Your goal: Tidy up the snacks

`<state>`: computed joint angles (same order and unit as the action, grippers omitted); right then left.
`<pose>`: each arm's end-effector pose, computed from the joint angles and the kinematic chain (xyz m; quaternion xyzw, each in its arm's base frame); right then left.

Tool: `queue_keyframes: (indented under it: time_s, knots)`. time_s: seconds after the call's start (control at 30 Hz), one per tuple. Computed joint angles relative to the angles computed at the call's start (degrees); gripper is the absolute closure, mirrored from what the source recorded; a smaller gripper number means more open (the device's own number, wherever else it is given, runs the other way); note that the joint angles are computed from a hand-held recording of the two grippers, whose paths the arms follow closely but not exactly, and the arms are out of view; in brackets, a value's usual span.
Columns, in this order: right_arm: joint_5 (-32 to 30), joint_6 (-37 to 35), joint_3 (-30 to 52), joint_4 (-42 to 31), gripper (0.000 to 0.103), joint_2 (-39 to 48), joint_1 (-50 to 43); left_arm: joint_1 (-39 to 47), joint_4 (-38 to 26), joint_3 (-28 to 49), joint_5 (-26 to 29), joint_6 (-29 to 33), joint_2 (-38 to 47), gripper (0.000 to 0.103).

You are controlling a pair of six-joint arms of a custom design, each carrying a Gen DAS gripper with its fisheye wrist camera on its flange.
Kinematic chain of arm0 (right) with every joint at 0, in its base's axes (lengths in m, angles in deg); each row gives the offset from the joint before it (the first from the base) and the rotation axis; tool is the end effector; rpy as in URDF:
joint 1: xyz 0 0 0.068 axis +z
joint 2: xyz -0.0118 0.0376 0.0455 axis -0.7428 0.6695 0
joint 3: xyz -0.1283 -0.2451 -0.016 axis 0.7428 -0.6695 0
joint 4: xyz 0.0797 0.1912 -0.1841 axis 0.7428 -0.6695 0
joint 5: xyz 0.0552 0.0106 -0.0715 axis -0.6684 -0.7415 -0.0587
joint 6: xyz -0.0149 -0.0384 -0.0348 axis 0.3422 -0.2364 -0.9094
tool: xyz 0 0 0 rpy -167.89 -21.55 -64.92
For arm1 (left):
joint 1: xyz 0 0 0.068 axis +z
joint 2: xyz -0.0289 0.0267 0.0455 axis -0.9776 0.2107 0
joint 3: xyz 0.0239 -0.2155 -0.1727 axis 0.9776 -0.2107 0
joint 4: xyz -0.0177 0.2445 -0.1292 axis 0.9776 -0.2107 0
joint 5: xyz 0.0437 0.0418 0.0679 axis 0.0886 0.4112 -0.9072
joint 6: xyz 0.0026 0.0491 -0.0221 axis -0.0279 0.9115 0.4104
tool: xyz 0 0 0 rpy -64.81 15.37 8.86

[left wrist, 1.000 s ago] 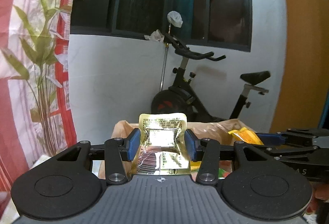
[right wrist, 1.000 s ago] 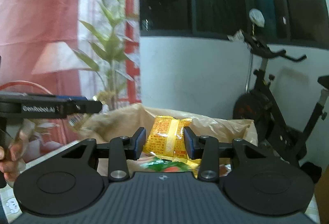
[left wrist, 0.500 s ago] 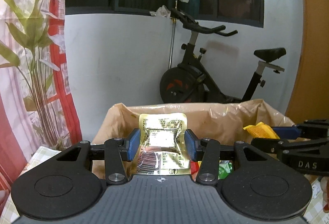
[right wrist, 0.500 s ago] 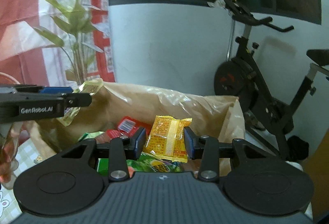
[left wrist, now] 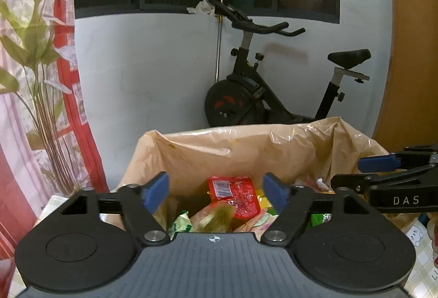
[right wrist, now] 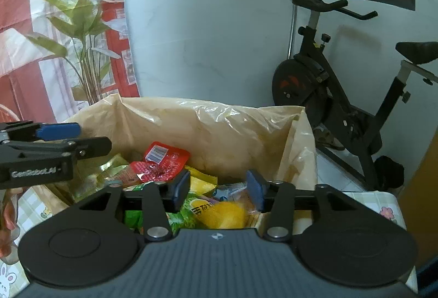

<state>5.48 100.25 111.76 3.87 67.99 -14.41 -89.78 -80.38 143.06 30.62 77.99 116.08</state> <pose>0.2221 0.1262 0.2922 0.0845 0.8751 0.0220 0.4760 0.3092 -0.0766 0.3143 0.2448 0.8168 -0.1396 0.5034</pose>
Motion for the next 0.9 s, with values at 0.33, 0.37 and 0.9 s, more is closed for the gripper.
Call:
queue_keyframes:
  time_s: [0.33,0.37,0.9]
  knots:
    - [3.3,5.3,3.4,-7.0,0.019,-1.4,4.0,3.1,-4.7,0.9,0.8,0.9,-4.8,0.010]
    - [3.6,5.9,3.8,-7.8,0.018,-1.5,4.6,3.5,-5.1,0.8,1.1,0.9,-5.4,0.009]
    - [22.2,23.0,10.8,-24.0,0.000,-2.6,25.1,10.5,-14.9,-2.3,3.0,3.6,-22.4,0.007]
